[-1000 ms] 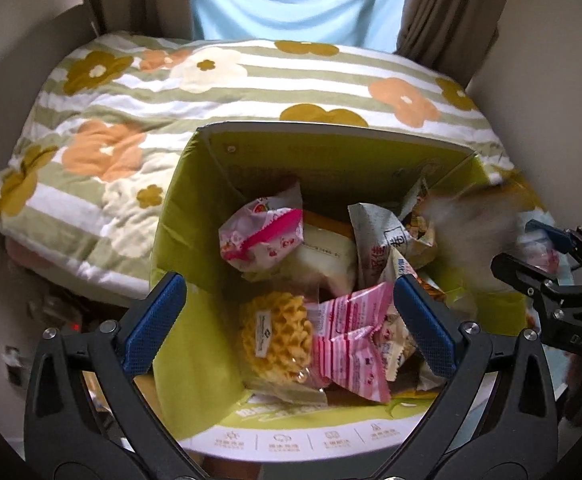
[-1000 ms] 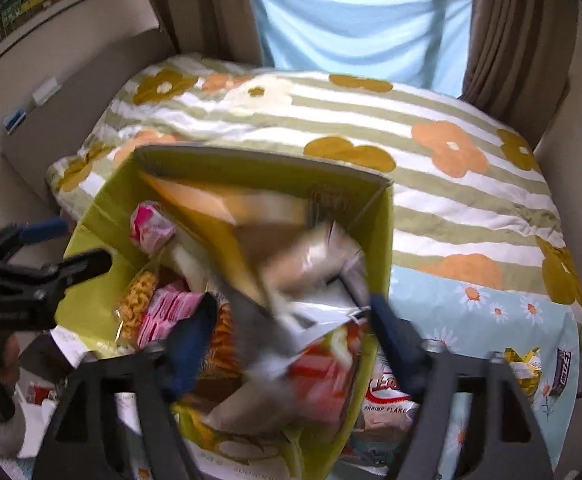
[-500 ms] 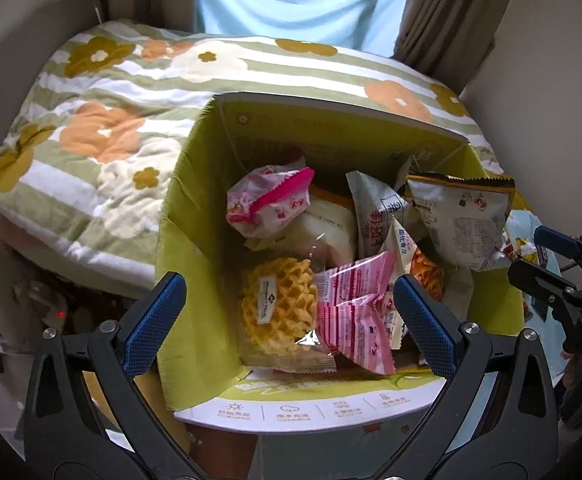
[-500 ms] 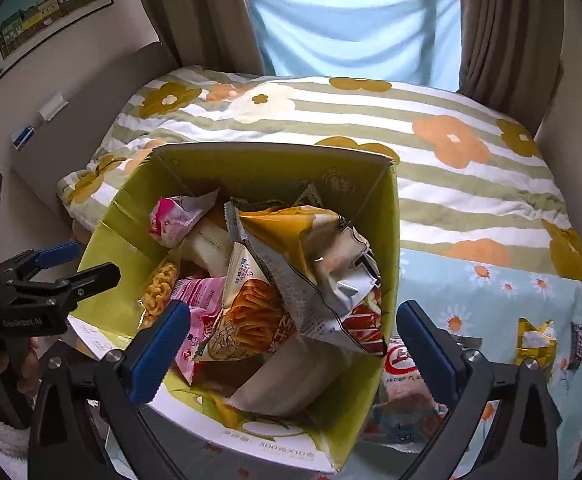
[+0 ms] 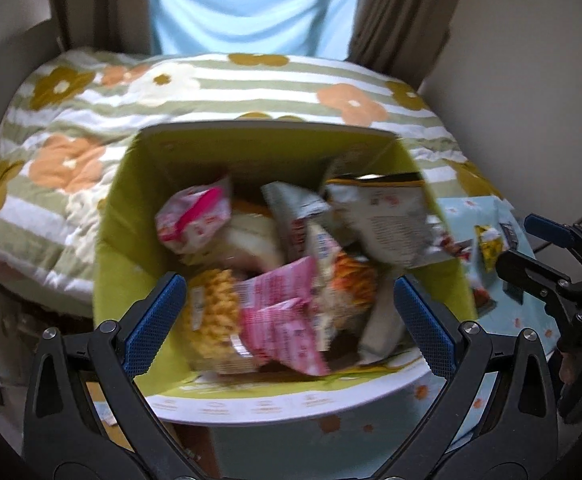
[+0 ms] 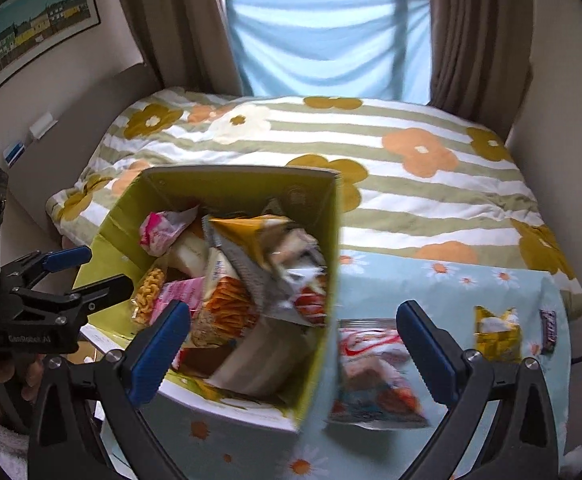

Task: Organize snacks
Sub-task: 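Open both tools over the box to drop the bags and withdraw, then move both tools toward the gold foil bag and dark green pack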

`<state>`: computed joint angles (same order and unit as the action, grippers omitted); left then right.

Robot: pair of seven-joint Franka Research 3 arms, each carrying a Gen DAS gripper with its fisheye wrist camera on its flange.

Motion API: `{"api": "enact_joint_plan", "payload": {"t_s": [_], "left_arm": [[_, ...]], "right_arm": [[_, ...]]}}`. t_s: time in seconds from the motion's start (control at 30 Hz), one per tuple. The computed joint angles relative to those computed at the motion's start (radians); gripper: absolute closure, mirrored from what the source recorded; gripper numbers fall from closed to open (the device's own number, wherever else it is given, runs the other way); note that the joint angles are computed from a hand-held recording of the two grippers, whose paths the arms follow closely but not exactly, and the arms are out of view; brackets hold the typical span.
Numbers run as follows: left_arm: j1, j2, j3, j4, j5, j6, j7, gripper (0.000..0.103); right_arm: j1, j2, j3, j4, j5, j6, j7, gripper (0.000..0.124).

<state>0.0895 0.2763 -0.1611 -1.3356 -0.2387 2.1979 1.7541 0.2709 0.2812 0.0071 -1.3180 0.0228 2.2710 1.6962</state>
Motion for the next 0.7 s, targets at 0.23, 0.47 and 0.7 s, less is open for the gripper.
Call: {"api": "enact_joint_plan", "payload": {"t_s": [0.23,0.47,0.7], "left_arm": [[-0.085,-0.049,-0.023,-0.036,0.065,0.054,-0.062,0.001],[-0.209,-0.046,-0.050,-0.011,0.183,0.054,-0.207,0.001],[-0.336,0.052,-0.073,0.121,0.311,0.023,-0.330,0.001]], "right_arm": [[-0.077,-0.139,-0.016,-0.181,0.074,0.066,-0.073,0.021],[-0.170,-0.279,-0.048,-0.341,0.150,0.092,-0.223,0.021],[-0.252,-0.363,-0.091,-0.457,0.185,0.143,-0.392,0.021]]}}
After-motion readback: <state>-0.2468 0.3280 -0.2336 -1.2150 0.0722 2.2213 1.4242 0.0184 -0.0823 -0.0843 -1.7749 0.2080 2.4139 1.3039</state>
